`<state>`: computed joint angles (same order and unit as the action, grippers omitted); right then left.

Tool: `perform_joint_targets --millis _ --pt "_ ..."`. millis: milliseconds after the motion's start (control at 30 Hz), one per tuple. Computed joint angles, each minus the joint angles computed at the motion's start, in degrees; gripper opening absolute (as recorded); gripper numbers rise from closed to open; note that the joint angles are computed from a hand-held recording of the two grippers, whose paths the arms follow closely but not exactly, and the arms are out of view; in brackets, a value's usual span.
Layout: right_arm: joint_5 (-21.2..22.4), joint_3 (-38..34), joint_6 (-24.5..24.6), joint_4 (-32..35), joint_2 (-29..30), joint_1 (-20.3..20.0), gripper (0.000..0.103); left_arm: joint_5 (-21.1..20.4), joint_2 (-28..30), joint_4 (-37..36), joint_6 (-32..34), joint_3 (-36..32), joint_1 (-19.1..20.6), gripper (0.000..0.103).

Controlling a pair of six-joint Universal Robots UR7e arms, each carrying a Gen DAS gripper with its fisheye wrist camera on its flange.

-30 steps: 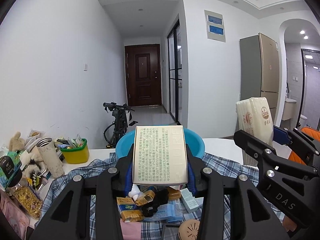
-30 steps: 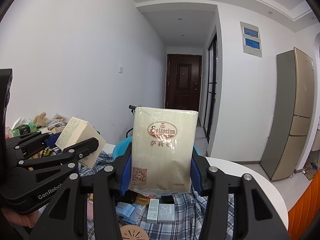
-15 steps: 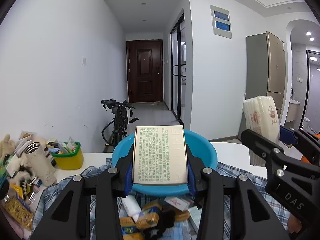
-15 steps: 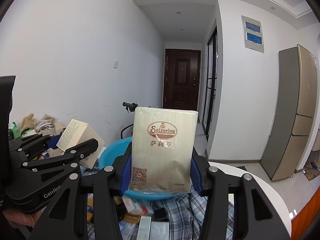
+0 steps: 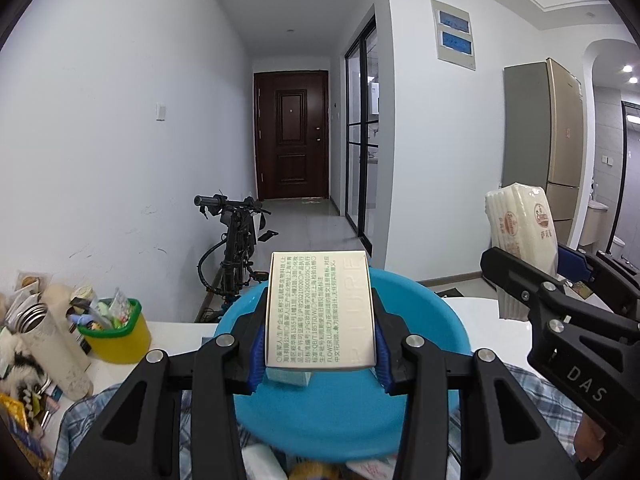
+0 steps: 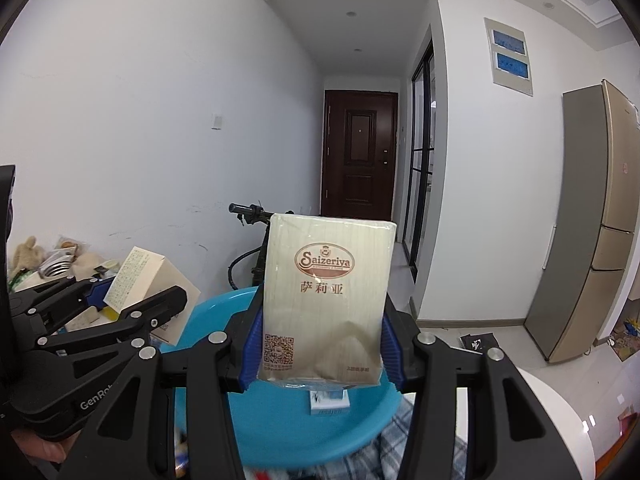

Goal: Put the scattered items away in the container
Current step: 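Lower the white printed box and Seizeriya pack into the basin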

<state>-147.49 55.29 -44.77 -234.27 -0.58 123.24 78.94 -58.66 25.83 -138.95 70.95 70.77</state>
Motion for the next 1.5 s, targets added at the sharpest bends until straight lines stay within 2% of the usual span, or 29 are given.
perform_joint_targets --millis 167,300,433,767,1067,1267,1400,1500 --pt "2.34 -2.79 -0.05 2.33 0.30 -2.63 0.048 -0.16 5.97 1.07 -0.10 -7.58 0.67 0.045" --pt "3.37 -3.50 2.00 4.95 0.10 -4.26 0.048 0.27 10.70 3.45 -0.48 -14.16 1.40 0.045" --pt "2.78 -5.61 3.84 8.23 -0.02 -5.67 0.048 0.64 14.72 5.66 -1.13 -20.15 2.10 0.045" --pt "5.72 -4.01 8.31 11.52 -1.68 -8.06 0.048 1.27 22.00 13.35 -3.63 -33.19 4.68 0.045" --pt "6.18 1.09 13.63 15.89 -4.62 -8.88 0.048 -0.07 25.96 19.79 -2.22 -37.54 4.18 0.045" --pt "5.69 2.54 13.98 16.87 -5.46 -8.83 0.048 -0.43 27.54 22.91 -1.12 -38.11 3.60 0.045" --pt "4.99 2.89 13.55 15.89 -5.36 -8.71 0.048 -2.34 31.38 28.74 -1.20 -43.03 3.30 0.045" --pt "4.51 3.51 14.11 16.07 -5.61 -8.87 0.048 -3.77 36.29 36.20 -1.66 -50.43 3.14 0.044"
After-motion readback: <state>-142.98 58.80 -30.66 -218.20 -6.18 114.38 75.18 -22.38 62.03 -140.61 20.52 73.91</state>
